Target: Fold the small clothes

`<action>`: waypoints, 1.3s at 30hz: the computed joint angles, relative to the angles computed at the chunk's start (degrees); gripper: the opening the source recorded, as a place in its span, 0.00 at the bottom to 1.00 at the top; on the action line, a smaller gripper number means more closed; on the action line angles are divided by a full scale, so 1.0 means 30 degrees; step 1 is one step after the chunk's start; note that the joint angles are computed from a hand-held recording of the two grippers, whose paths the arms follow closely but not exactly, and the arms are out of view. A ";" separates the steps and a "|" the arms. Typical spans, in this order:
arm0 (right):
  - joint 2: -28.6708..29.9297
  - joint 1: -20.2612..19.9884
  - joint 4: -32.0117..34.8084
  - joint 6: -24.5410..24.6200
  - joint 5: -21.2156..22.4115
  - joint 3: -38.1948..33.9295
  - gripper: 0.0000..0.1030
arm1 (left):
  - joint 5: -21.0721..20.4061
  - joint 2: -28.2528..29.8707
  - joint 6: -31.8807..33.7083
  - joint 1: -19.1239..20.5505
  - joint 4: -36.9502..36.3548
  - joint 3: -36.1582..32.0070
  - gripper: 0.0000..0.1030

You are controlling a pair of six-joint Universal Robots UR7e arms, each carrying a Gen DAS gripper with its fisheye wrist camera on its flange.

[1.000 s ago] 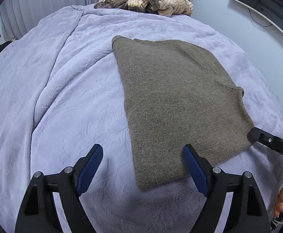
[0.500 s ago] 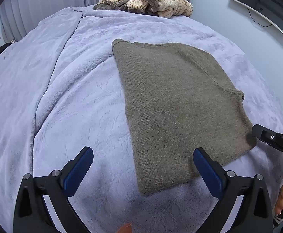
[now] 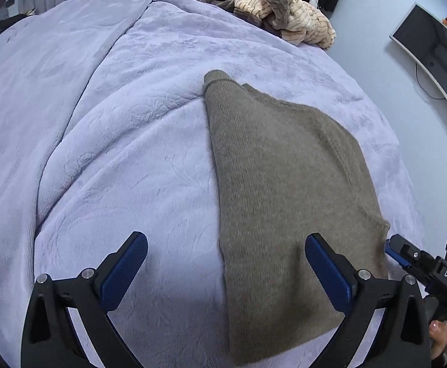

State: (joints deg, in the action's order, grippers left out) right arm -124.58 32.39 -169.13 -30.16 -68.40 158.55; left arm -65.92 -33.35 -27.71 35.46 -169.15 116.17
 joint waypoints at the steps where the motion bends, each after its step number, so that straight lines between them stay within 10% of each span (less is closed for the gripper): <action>1: 0.0363 0.0175 -0.0023 0.0242 -0.0061 -0.0265 0.57 | -0.0053 0.0116 0.0010 0.0142 0.0055 -0.0296 1.00; 23: 0.5156 0.0813 0.3142 0.1351 0.0848 -0.4420 0.67 | -0.1184 0.2517 0.1671 0.1307 0.1771 -0.3936 1.00; 39: 0.7480 0.3719 0.4075 0.0713 -0.0269 -0.6144 0.72 | -0.2319 0.3200 0.2231 0.1744 0.2124 -0.4806 1.00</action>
State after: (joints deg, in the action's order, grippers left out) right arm -102.14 43.55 -156.90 -28.02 -69.21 140.12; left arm -72.87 -23.75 -21.02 40.69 -162.78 101.75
